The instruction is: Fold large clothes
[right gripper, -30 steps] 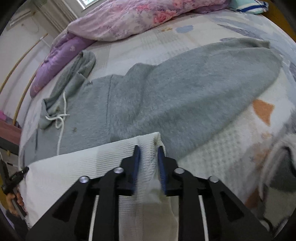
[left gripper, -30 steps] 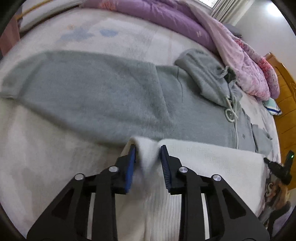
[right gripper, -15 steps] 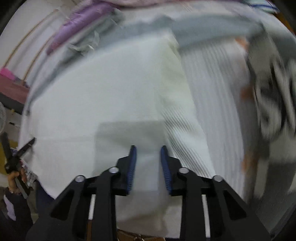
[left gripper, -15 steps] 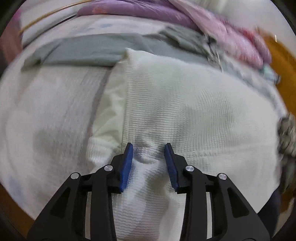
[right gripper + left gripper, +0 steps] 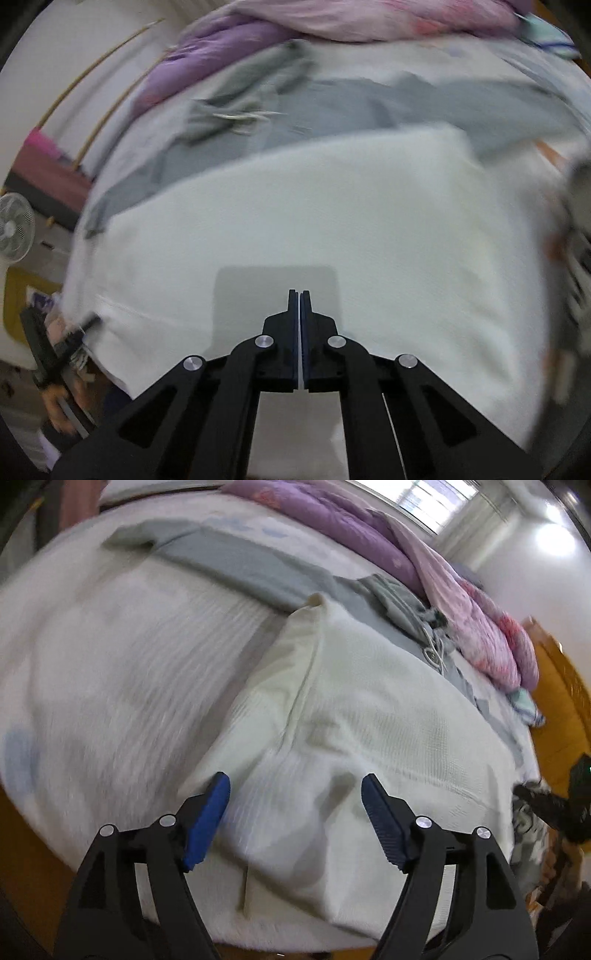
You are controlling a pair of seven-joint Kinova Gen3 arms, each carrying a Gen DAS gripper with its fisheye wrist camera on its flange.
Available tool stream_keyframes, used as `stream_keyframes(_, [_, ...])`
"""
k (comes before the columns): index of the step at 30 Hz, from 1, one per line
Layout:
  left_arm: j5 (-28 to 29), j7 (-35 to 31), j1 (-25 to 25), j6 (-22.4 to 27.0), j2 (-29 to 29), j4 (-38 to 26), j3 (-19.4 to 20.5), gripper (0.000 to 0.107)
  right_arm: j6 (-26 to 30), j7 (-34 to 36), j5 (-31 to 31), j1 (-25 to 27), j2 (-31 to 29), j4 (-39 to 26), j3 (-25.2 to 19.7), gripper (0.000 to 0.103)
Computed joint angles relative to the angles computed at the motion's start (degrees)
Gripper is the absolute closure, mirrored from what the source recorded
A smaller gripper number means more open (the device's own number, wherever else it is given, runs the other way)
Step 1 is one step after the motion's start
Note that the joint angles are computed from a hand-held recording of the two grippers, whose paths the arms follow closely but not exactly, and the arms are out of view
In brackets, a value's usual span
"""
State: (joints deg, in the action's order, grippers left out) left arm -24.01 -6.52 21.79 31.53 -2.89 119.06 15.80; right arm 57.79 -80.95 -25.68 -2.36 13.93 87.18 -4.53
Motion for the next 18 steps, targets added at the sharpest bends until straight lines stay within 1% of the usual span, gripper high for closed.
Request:
stream_keyframes(1, [1.21, 1.45, -0.06, -1.34, -0.78, 1.31, -0.14, 0.029, 0.39, -2.00, 1.12, -1.01, 1.64, -2.65, -1.03, 0.102])
stream_keyframes(2, [2.35, 1.96, -0.24, -3.45, -1.66, 2.89, -0.34, 0.029, 0.12, -3.07, 1.44, -3.07, 3.70, -5.31, -1.47, 0.102])
stream_keyframes(4, [2.70, 4.56, -1.22, -5.34, -2.55, 5.00, 0.97, 0.028, 1.93, -5.39, 2.21, -5.73, 7.14, -10.62, -1.13, 0.102])
stream_keyframes(5, [2.81, 5.94, -1.70, -6.61, -2.77, 6.03, 1.60, 0.027, 2.26, -7.16, 3.73, -8.02, 8.83, -13.27, -0.41, 0.102])
stream_keyframes(6, [3.21, 6.53, -2.09, -6.95, -2.61, 6.20, 2.03, 0.025, 3.53, -8.32, 4.70, -9.25, 10.33, -15.93, 0.16, 0.102])
stream_keyframes(7, [4.38, 6.88, -1.48, -8.22, -2.45, 7.11, 1.40, 0.025, 4.52, -9.46, 5.38, -10.91, 12.06, -18.58, 1.09, 0.102])
stream_keyframes(8, [4.62, 7.38, -1.92, -9.56, -2.76, 8.07, 1.84, 0.025, 5.82, -10.93, 6.95, -12.88, 13.83, -21.24, 2.20, 0.102])
stream_keyframes(9, [3.92, 8.44, -3.22, -9.96, -2.90, 8.31, 3.33, 0.025, 7.98, -12.73, 9.01, -13.80, 15.21, -23.89, 2.34, 0.102])
stream_keyframes(10, [2.70, 9.40, -4.20, -10.19, -3.10, 8.53, 4.72, 0.025, 9.70, -14.17, 10.97, -14.28, 17.27, -26.54, 1.57, 0.102])
stream_keyframes(11, [1.76, 9.43, -4.13, -9.74, -2.56, 8.11, 5.10, 0.025, 12.03, -15.70, 13.23, -14.13, 18.47, -28.30, 0.36, 0.103])
stream_keyframes(12, [1.75, 8.81, -3.08, -9.00, -2.25, 7.61, 4.42, 0.025, 13.43, -16.69, 15.01, -14.58, 20.21, -29.40, 0.20, 0.103])
stream_keyframes(13, [2.12, 8.26, -3.09, -8.87, -2.22, 7.49, 4.57, 0.024, 13.90, -16.75, 15.86, -13.99, 21.74, -29.43, -0.38, 0.103])
stream_keyframes(14, [3.37, 6.77, -2.43, -9.50, -2.13, 7.54, 3.65, 0.022, 13.43, -17.61, 15.78, -13.99, 22.67, -28.56, -0.18, 0.103])
stream_keyframes(15, [4.58, 5.63, -2.09, -10.12, -2.15, 7.74, 3.00, 0.020, 12.03, -17.93, 15.18, -13.05, 22.55, -27.24, -0.97, 0.103])
stream_keyframes(16, [4.85, 5.42, -2.32, -10.58, -2.16, 7.97, 2.94, 0.020, 10.31, -18.12, 14.58, -12.88, 21.91, -25.52, -0.71, 0.103])
stream_keyframes(18, [5.95, 3.90, -2.29, -10.91, -1.61, 7.79, 2.44, 0.019, 9.27, -18.09, 15.81, -13.15, 21.13, -24.32, -0.99, 0.103])
